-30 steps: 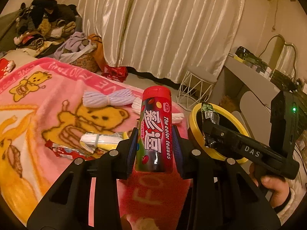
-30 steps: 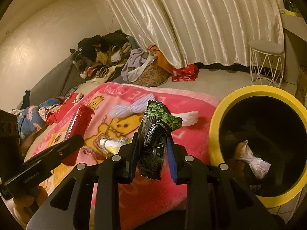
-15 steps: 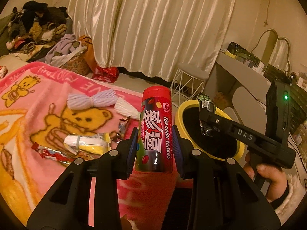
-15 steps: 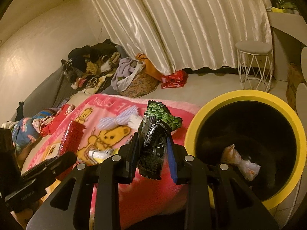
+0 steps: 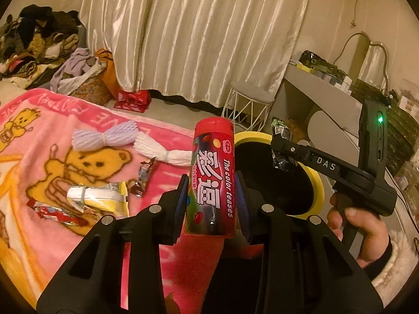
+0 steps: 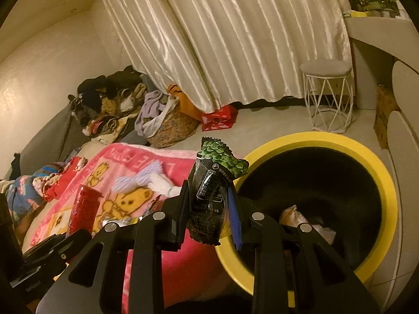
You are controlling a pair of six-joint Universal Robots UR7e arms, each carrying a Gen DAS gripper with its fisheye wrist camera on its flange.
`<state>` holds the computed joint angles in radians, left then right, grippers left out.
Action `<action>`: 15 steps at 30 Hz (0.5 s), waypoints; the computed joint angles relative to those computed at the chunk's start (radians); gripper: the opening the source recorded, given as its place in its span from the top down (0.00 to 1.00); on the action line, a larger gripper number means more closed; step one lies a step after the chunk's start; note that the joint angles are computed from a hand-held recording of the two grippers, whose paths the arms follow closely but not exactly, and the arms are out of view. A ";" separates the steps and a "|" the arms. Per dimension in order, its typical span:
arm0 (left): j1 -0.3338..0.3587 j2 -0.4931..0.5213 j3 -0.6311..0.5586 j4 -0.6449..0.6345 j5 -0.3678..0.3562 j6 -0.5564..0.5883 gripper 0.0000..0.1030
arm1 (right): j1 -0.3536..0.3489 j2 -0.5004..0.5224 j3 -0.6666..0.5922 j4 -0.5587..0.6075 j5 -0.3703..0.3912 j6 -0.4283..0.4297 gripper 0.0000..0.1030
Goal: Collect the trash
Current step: 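Carry the candy tube and green snack pack over the yellow bin with both tools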
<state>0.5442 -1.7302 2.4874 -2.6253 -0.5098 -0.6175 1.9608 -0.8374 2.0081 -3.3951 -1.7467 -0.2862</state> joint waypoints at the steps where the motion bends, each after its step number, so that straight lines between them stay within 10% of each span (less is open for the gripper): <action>1: 0.001 0.007 -0.002 -0.007 -0.003 0.004 0.74 | -0.002 -0.001 0.001 -0.006 -0.005 -0.001 0.75; 15: 0.036 0.127 -0.032 -0.167 -0.049 0.111 0.74 | -0.033 -0.010 0.005 -0.062 -0.056 0.004 0.75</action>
<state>0.5805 -1.6027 2.4552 -2.7928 -0.5591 -0.5061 1.9280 -0.8472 2.0132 -3.4567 -1.8024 -0.2821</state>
